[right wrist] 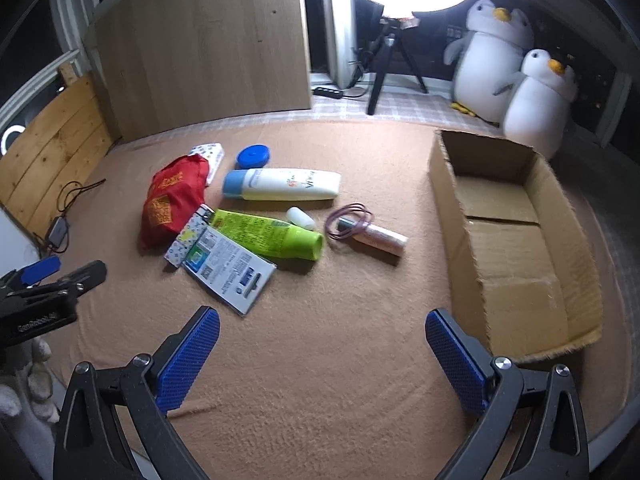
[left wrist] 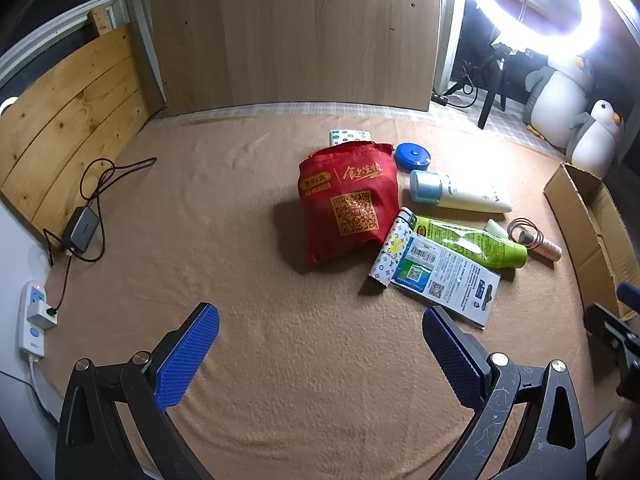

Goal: Organize objects
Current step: 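Move the right tool to the printed card package and close on it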

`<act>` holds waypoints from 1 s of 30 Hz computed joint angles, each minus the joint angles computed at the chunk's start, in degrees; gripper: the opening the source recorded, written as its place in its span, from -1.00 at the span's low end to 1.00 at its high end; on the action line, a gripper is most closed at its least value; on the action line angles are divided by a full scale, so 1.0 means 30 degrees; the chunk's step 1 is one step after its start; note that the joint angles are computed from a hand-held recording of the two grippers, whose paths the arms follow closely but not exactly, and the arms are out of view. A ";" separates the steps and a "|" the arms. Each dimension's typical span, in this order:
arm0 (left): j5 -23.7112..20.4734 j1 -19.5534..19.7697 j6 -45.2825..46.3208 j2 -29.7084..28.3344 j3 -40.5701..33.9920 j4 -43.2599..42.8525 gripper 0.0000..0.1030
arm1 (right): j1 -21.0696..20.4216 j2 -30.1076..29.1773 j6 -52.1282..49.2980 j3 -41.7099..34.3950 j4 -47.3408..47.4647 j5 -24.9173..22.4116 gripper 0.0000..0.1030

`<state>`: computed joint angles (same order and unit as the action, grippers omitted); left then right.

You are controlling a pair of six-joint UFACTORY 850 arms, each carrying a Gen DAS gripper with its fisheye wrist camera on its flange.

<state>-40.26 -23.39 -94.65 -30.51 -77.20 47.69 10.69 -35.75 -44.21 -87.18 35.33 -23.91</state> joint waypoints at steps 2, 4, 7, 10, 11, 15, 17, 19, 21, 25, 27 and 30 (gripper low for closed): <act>0.0002 0.0003 -0.0079 0.0000 0.0082 -0.0027 0.99 | 0.0108 -0.0507 -0.0291 -0.0659 -0.0159 -0.0341 0.87; 0.0010 -0.0031 -0.0264 0.0120 0.0300 -0.0053 0.99 | 0.0255 -0.1254 -0.0565 -0.1685 -0.0300 -0.1219 0.75; 0.0039 -0.0087 -0.0781 0.0477 0.0855 -0.0092 0.99 | 0.0495 -0.2293 -0.0696 -0.3154 -0.0636 -0.2558 0.69; 0.0178 -0.0138 -0.1425 0.0973 0.1597 -0.0195 0.99 | 0.0785 -0.3430 -0.1640 -0.4790 -0.0328 -0.4135 0.66; 0.0229 -0.0151 -0.1654 0.1161 0.1874 -0.0272 0.99 | 0.0917 -0.3951 -0.1546 -0.5552 -0.0580 -0.4779 0.66; 0.0493 -0.0252 -0.3339 0.2014 0.3158 -0.0017 0.99 | 0.1178 -0.6486 -0.0157 -0.9314 -0.1315 -0.7908 0.50; 0.0365 -0.0325 -0.3981 0.2388 0.3709 0.0015 0.99 | 0.1301 -0.7760 0.0692 -1.1314 -0.1907 -0.9168 0.33; 0.0205 -0.0389 -0.4459 0.2704 0.4189 0.0008 0.99 | 0.1460 -0.8674 0.1238 -1.2796 -0.2571 -0.9716 0.32; 0.0134 -0.0424 -0.4968 0.3007 0.4657 -0.0053 0.99 | 0.1604 -0.9301 0.1255 -1.3870 -0.2961 -1.0236 0.32; 0.0229 -0.0449 -0.6001 0.3490 0.5456 -0.0030 0.99 | 0.1809 -1.0737 0.1537 -1.6289 -0.3417 -1.1811 0.32; 0.0241 -0.0477 -0.6262 0.3647 0.5735 -0.0048 0.99 | 0.1896 -1.1782 0.1995 -1.8061 -0.3705 -1.3026 0.31; 0.0294 -0.0515 -0.6533 0.3808 0.6024 -0.0126 0.99 | 0.2125 -1.2445 0.2039 -1.9145 -0.4039 -1.3755 0.19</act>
<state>-39.38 -24.93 -114.25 -19.08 -59.13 47.31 17.06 -73.08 -38.09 -144.62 23.21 -65.18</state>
